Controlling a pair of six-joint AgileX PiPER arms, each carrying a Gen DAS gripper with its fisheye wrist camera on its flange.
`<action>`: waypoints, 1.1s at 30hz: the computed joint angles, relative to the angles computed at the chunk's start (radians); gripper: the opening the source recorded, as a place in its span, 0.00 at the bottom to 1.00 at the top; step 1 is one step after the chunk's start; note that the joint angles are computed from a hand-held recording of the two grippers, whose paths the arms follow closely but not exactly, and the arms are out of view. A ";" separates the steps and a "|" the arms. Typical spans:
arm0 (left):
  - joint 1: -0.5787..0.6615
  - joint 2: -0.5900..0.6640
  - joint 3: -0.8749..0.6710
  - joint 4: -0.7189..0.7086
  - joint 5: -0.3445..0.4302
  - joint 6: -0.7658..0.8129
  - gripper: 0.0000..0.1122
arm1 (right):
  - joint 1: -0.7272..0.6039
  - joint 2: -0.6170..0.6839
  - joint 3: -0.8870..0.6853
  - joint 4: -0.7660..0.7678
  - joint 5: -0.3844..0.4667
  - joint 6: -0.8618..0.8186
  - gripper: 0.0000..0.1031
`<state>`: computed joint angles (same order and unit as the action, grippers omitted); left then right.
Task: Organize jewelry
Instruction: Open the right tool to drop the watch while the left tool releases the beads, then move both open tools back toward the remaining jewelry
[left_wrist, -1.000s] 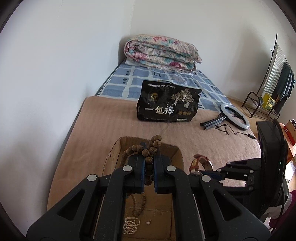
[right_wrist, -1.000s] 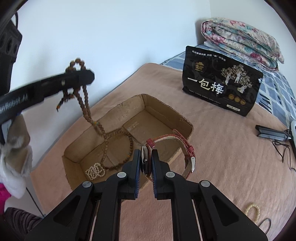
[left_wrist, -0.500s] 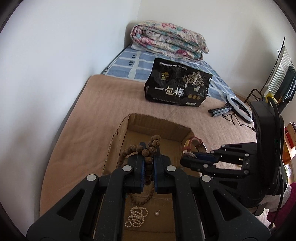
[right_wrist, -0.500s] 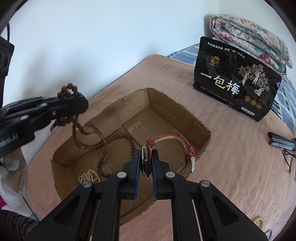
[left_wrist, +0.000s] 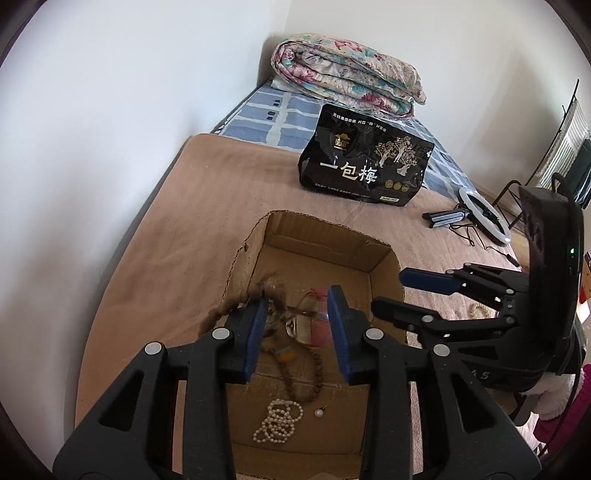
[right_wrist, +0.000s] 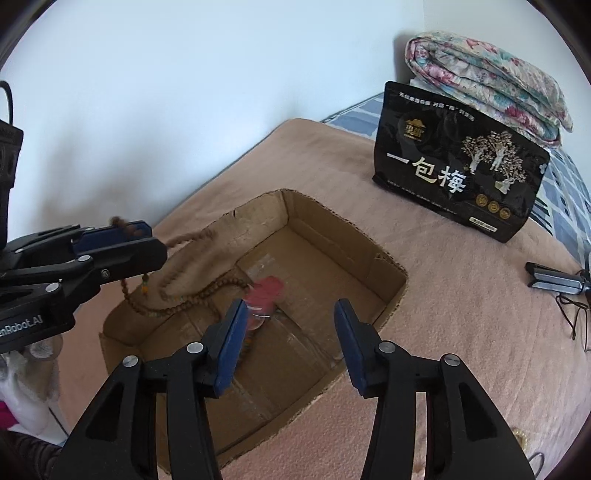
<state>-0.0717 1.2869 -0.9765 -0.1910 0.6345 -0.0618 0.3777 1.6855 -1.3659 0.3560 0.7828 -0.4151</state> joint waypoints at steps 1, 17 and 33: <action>-0.002 -0.004 0.000 0.006 0.002 -0.008 0.29 | -0.001 -0.003 0.000 -0.002 0.002 0.002 0.46; -0.095 -0.079 0.000 0.124 0.044 -0.165 0.29 | -0.077 -0.141 0.082 0.001 0.015 -0.009 0.62; -0.452 -0.051 -0.062 0.380 0.091 -0.481 0.46 | -0.396 -0.307 0.173 0.075 0.142 -0.226 0.74</action>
<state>-0.5232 1.2358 -1.0389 0.1895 0.7253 -0.5430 -0.0184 1.3785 -1.1929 0.4311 0.9246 -0.6412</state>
